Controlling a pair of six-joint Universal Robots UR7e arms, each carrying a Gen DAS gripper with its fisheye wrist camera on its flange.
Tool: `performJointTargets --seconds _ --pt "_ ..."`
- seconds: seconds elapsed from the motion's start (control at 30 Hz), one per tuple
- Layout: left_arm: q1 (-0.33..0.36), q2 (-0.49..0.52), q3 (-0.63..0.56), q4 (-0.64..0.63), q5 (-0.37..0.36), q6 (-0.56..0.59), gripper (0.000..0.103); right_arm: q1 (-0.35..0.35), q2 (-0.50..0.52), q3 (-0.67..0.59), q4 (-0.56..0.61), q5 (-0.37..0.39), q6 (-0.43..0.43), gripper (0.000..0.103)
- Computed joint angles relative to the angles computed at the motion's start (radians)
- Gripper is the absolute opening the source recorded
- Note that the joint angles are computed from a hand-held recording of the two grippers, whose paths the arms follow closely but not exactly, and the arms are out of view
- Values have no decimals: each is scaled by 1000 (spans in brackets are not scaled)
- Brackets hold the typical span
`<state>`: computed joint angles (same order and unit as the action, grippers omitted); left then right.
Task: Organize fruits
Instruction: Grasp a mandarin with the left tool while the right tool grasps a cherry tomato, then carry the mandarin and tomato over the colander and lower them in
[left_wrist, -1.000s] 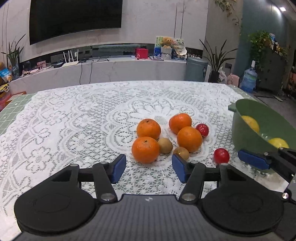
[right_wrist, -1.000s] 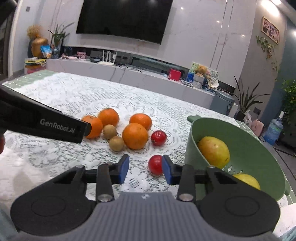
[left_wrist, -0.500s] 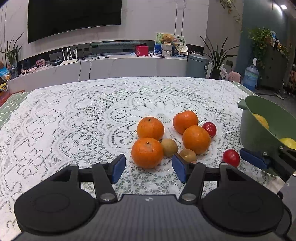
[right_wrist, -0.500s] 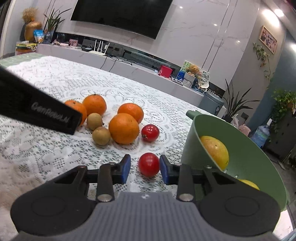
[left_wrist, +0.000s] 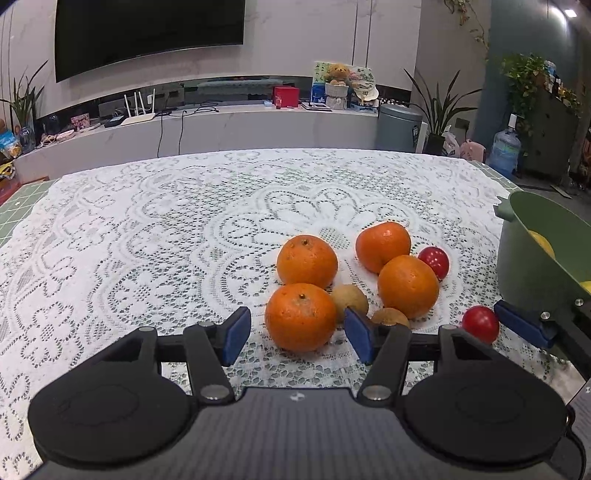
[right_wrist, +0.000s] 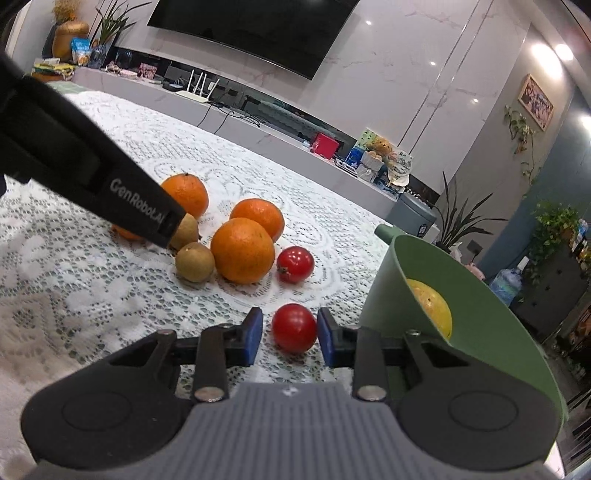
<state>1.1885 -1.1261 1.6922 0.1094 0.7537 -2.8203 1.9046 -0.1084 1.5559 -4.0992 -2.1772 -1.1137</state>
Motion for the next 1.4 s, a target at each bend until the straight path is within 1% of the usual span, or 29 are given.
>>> performJointTargets --seconds 0.07,0.17,0.27,0.37,0.47,0.67,0.77,0.9,1.2,1.33,1.4 --pt "0 3 -1 -2 -3 10 67 2 0 -3 -4 -7 -14 27" --pt "-1 3 -1 -4 -2 13 60 3 2 -4 -17 -20 -35 23" --pt "1 4 -4 -2 4 14 57 2 -2 2 -16 -18 -35 23" --pt "2 4 -8 2 14 15 50 3 -14 17 -3 -10 -10 23" --pt "0 5 -11 14 9 5 50 5 -27 30 8 -1 12 23" --pt "-6 -18 -7 37 13 -58 49 10 -54 71 11 58 32 23" --pt "-16 -36 7 32 3 -59 49 13 -71 96 18 83 49 23" --pt "-34 -65 31 40 8 -73 49 20 -100 133 33 110 70 23" --pt "-101 -121 93 71 -15 -95 49 40 -184 238 61 137 136 23" --pt "-135 -135 105 98 -13 -109 48 44 -238 288 84 153 175 23" --pt "-148 -139 103 121 4 -126 48 49 -270 311 106 152 206 23"
